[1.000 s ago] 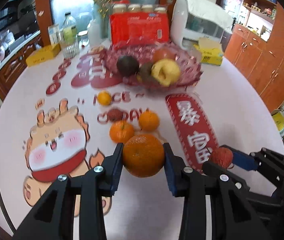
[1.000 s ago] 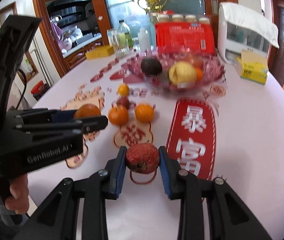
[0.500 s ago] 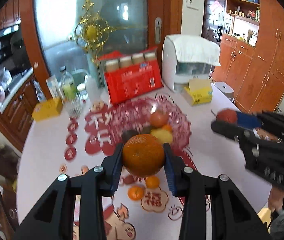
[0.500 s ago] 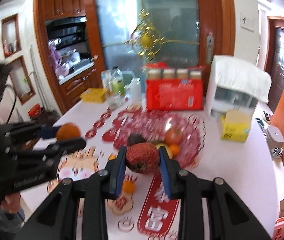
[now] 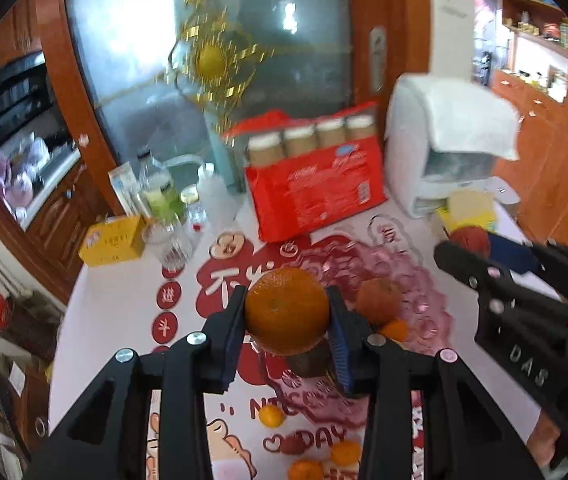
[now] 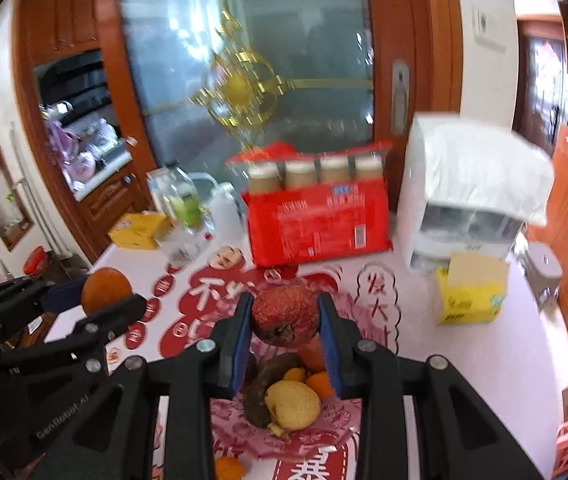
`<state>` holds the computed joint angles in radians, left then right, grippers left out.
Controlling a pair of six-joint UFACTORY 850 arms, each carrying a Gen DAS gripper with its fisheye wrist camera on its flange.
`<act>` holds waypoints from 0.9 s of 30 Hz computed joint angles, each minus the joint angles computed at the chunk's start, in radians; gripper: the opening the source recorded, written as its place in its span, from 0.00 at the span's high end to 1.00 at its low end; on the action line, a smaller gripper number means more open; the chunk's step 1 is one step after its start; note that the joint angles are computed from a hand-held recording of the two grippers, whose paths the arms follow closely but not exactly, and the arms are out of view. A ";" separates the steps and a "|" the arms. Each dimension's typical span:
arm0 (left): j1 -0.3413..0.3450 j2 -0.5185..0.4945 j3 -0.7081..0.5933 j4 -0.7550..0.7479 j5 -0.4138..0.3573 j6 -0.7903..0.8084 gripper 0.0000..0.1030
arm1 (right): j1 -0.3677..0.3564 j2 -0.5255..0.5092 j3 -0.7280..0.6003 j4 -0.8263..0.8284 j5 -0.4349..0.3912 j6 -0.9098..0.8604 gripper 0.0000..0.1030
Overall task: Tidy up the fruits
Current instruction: 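Carry the orange and lychee over the pink bowl with both tools, then open both tools to release the orange and lychee into the bowl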
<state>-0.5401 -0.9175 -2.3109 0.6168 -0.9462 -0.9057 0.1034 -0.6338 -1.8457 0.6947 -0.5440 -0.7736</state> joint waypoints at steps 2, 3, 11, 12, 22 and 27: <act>0.021 -0.086 -0.099 -0.044 -0.045 0.033 0.64 | 0.009 -0.069 -0.058 -0.055 -0.025 0.064 0.69; 0.030 -0.124 -0.144 -0.064 -0.065 0.048 0.64 | 0.013 -0.099 -0.081 -0.081 -0.038 0.093 0.69; 0.071 -0.307 -0.345 -0.174 -0.158 0.108 0.64 | 0.036 -0.245 -0.186 -0.196 -0.114 0.204 0.69; 0.075 -0.330 -0.374 -0.186 -0.175 0.118 0.64 | 0.038 -0.255 -0.191 -0.209 -0.118 0.214 0.69; 0.085 -0.375 -0.409 -0.243 -0.203 0.155 0.64 | 0.046 -0.315 -0.251 -0.273 -0.190 0.287 0.68; 0.075 -0.328 -0.323 -0.216 -0.165 0.139 0.37 | 0.040 -0.323 -0.257 -0.264 -0.219 0.300 0.62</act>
